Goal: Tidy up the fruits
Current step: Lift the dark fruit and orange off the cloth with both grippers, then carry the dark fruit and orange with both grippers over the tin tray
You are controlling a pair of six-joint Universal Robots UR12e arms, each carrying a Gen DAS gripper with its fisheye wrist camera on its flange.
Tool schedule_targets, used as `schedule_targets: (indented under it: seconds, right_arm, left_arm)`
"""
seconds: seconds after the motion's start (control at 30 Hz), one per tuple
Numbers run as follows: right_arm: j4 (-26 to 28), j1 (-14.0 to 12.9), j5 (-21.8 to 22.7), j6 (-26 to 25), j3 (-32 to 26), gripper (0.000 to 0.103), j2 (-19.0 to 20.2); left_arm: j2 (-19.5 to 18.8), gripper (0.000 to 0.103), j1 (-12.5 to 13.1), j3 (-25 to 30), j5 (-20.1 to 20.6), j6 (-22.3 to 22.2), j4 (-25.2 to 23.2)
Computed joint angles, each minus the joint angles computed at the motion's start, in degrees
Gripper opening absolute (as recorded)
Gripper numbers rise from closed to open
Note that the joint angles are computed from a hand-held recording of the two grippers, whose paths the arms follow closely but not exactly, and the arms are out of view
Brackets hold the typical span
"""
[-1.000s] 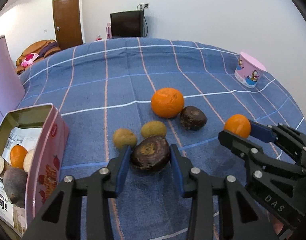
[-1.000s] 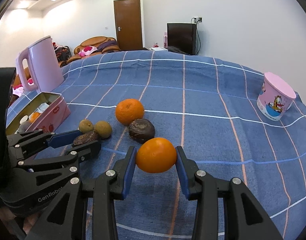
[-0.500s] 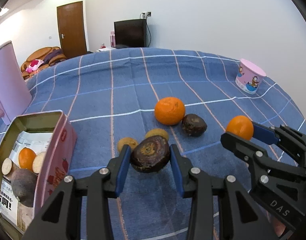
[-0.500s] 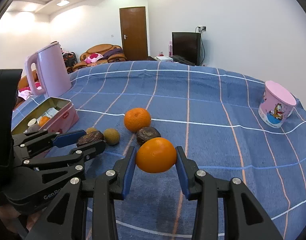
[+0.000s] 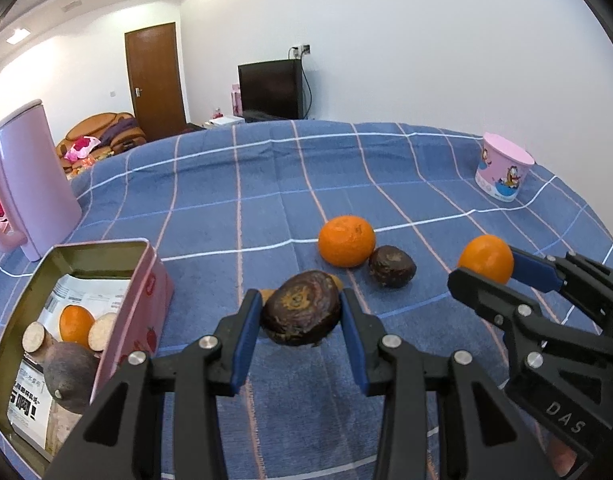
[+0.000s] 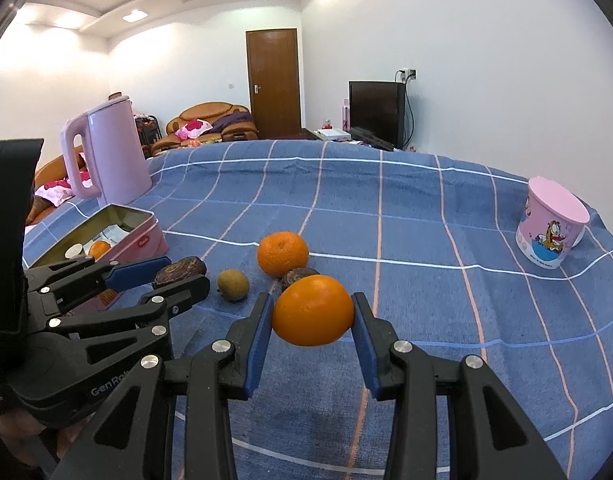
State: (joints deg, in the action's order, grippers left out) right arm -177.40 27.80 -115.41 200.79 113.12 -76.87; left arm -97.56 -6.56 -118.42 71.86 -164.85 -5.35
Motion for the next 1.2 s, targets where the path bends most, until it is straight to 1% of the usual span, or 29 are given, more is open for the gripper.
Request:
schedule_targets:
  seconds: [0.5, 1.07, 1.2]
  right_arm:
    - [-4.5, 0.7, -1.8, -1.4, 0.6, 0.041, 0.4]
    - [-8.3, 1.3, -3.6, -2.8, 1.1, 0.041, 0.7]
    - [-9.8, 1.6, -4.2, -3.4, 1.3, 0.041, 0.8]
  left_arm:
    - [0.2, 0.042, -0.1, -1.6, 1.1, -1.2, 6.3]
    - [0.3, 0.042, 0.2, -2.7, 1.4, -2.3, 11.3]
    - [0.4, 0.042, 0.2, -3.1, 1.9, -3.0, 13.2]
